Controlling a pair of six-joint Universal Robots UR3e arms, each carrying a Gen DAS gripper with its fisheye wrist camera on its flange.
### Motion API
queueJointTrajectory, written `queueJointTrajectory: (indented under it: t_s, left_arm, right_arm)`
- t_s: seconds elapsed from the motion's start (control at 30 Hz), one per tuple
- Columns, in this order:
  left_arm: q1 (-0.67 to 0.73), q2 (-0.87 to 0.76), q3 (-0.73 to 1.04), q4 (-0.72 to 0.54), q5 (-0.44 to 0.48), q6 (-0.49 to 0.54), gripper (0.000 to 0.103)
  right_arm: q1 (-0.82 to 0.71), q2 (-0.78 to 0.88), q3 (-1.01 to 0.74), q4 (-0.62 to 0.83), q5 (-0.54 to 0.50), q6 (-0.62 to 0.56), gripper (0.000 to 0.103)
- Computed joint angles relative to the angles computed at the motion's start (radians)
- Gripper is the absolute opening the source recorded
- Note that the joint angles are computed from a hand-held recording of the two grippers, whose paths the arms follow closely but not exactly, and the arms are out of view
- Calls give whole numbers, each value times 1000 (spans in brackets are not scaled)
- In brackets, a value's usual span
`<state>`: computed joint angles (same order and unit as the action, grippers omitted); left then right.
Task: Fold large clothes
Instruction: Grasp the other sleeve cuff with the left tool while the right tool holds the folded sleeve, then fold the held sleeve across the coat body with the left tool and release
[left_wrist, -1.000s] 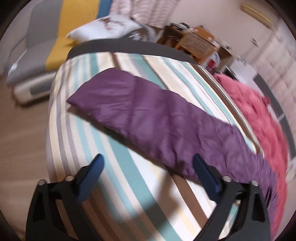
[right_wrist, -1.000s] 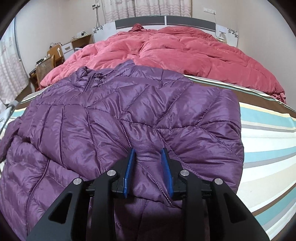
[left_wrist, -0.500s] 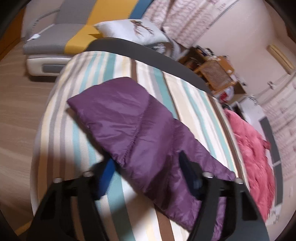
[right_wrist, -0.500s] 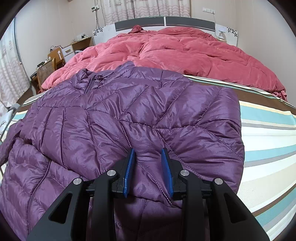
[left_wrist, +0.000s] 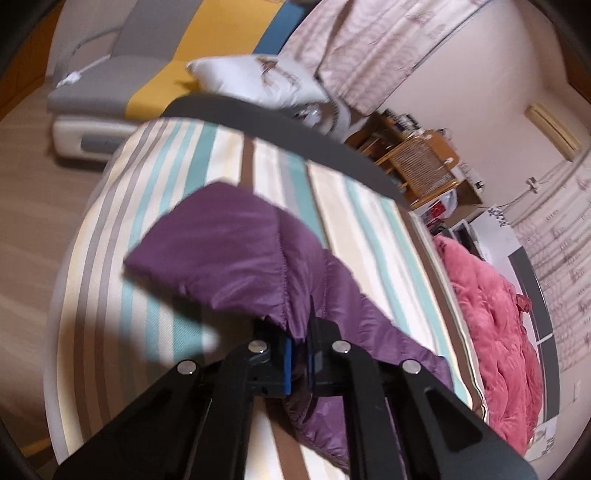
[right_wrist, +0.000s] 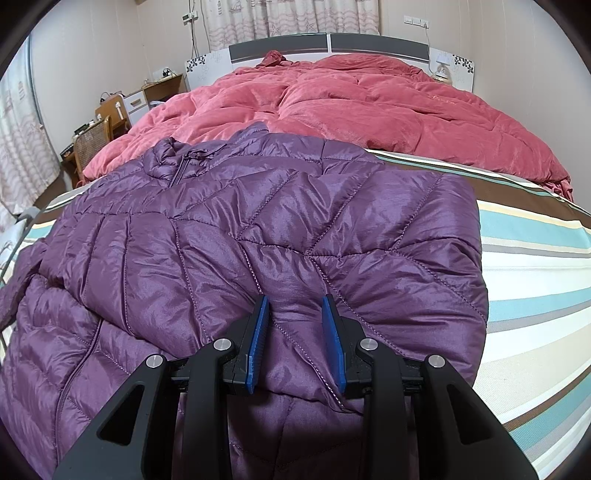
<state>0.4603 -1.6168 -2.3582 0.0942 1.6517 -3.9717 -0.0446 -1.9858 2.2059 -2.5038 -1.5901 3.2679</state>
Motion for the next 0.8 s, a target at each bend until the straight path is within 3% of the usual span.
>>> queueJointTrajectory:
  t_s: [0.23,0.47,0.8]
  left_arm:
    - [-141,30,72,-46,121,87,5]
    - [-385,-15,220,-45,275,284,5]
    - [-621,-95,419,-127,420,396,5]
  right_arm:
    - [1,1,0,-1,-1,0,30]
    - [-4,-2,-1,2,5,0,30]
    - [-3,-2,4,-4,4,0,30]
